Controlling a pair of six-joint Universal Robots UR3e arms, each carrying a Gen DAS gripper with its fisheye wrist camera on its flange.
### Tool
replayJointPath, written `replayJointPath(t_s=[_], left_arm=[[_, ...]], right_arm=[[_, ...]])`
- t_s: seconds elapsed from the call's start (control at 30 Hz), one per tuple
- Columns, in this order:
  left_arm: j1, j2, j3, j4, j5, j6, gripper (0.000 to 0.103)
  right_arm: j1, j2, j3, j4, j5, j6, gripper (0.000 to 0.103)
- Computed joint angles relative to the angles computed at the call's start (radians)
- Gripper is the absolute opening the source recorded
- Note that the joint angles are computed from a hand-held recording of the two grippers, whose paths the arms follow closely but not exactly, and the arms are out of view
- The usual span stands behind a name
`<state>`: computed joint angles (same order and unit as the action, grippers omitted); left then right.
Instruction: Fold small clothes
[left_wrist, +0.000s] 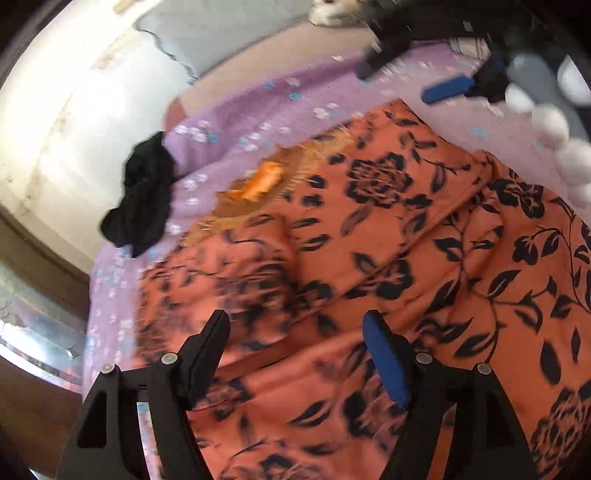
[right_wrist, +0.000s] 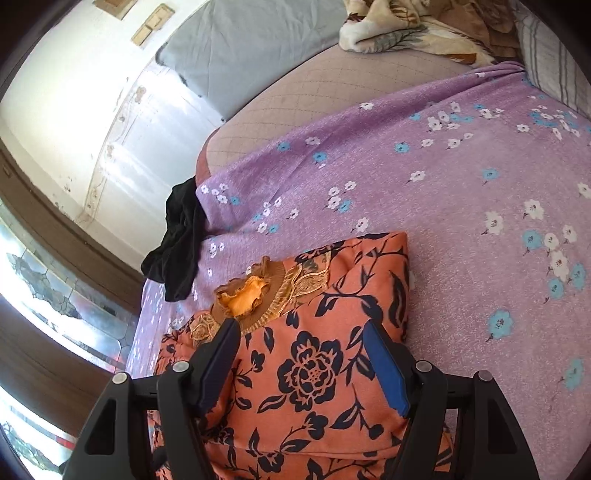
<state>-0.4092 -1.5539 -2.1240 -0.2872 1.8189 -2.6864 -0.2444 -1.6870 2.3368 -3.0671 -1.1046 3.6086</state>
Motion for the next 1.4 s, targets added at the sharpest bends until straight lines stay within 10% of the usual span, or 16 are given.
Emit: replayJointPath(t_s=[0.27,0.47,0.83,1.23,1.4], left_arm=[[0.736,0.298,-0.030,-0.270,-0.552,-0.073,0.081],[0.866,-0.049,0.191,-0.390,-0.434,-0.357,0.063],[0.703,-0.209,0.302,-0.381,-0.239,-0.341,0.062],[0.684,-0.214,0.298,-0.378,-0.207,-0.349,0.063],[0.686,-0.222,0.304,-0.370,-0.206,-0.345,0.065]], right_arm=[[0.244,0.139,-0.179,0.033,-0.094,-0.110,0.073],[0.572,0.330,-0.481,0.134,-0.281,-0.249,0.073],[0.873,0.759,-1.155,0.632,-0.680,-0.419,0.072],[0.829,0.990,-1.520,0.787,-0.648,-0.338,0.051],[0.748,0.833,-1.252,0.546,-0.561,-0.237,0.014]])
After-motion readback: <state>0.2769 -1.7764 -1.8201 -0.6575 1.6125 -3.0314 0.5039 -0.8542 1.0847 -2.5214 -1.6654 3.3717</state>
